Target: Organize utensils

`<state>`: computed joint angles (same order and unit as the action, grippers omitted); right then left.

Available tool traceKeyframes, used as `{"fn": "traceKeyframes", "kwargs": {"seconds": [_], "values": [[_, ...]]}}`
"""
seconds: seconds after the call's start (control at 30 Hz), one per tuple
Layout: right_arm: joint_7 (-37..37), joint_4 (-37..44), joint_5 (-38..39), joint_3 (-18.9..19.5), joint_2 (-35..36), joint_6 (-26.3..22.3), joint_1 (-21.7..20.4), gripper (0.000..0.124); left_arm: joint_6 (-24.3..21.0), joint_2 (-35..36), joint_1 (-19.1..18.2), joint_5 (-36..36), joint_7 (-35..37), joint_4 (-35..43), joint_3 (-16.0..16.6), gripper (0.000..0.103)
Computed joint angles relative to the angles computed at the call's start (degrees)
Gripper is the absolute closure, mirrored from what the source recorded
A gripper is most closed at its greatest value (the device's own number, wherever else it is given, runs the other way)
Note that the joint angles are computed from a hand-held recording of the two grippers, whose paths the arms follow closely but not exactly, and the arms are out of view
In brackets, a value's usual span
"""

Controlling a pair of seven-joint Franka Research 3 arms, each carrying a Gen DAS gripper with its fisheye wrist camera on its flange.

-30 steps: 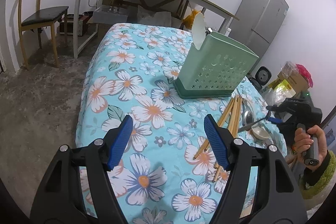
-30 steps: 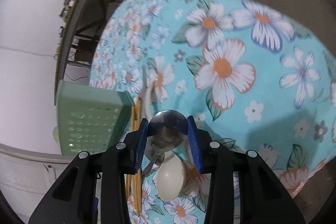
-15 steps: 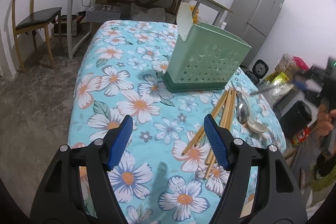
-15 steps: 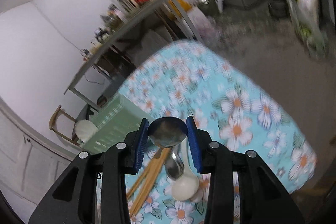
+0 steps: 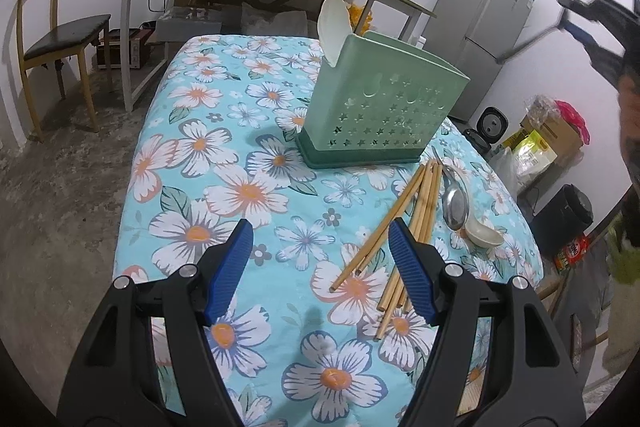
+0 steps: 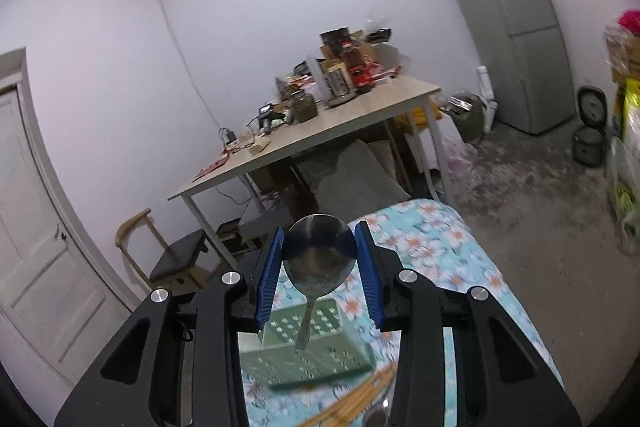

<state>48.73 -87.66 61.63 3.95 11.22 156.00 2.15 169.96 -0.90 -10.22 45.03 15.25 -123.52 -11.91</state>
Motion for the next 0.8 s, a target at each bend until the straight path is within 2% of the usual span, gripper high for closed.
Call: {"fn": "traceKeyframes", "kwargs": {"seconds": [0.27, 0.43, 0.5, 0.57, 0.63, 0.73, 0.8], "values": [[6.3, 8.8, -14.3, 0.7, 9.1, 2.2, 3.1, 0.088, -1.1, 0.7, -0.5, -0.6, 0.8, 0.7, -0.1, 0.036], [10.9, 12.3, -22.5, 1.1, 12.9, -3.0, 2.9, 0.087, -1.6, 1.5, -1.0, -1.9, 2.1, 1.4, 0.0, 0.036], [10.5, 11.8, -22.0, 2.1, 12.8, -4.7, 1.6, 0.085, -1.9, 2.0, -1.3, -2.8, 3.1, 1.9, 0.0, 0.036], [8.9, 10.6, -20.5, 2.9, 12.0, -4.5, 0.5, 0.076, -2.2, 2.3, -1.6, -3.3, 3.8, 2.4, 0.1, 0.036], [5.3, 8.8, -16.8, 4.2, 10.6, -4.7, -1.3, 0.074, -2.5, 2.8, -2.0, -3.9, 4.6, 3.0, 0.1, 0.034], [2.0, 4.8, -13.1, 3.9, 7.6, -4.3, -2.4, 0.07, -2.1, 3.3, -2.5, -4.9, 5.7, 3.6, 0.1, 0.033], [0.6, 2.4, -10.2, 3.3, 5.7, -6.0, -3.3, 0.07, -1.5, 3.6, -2.7, -6.6, 7.0, 3.8, 0.1, 0.032]]}}
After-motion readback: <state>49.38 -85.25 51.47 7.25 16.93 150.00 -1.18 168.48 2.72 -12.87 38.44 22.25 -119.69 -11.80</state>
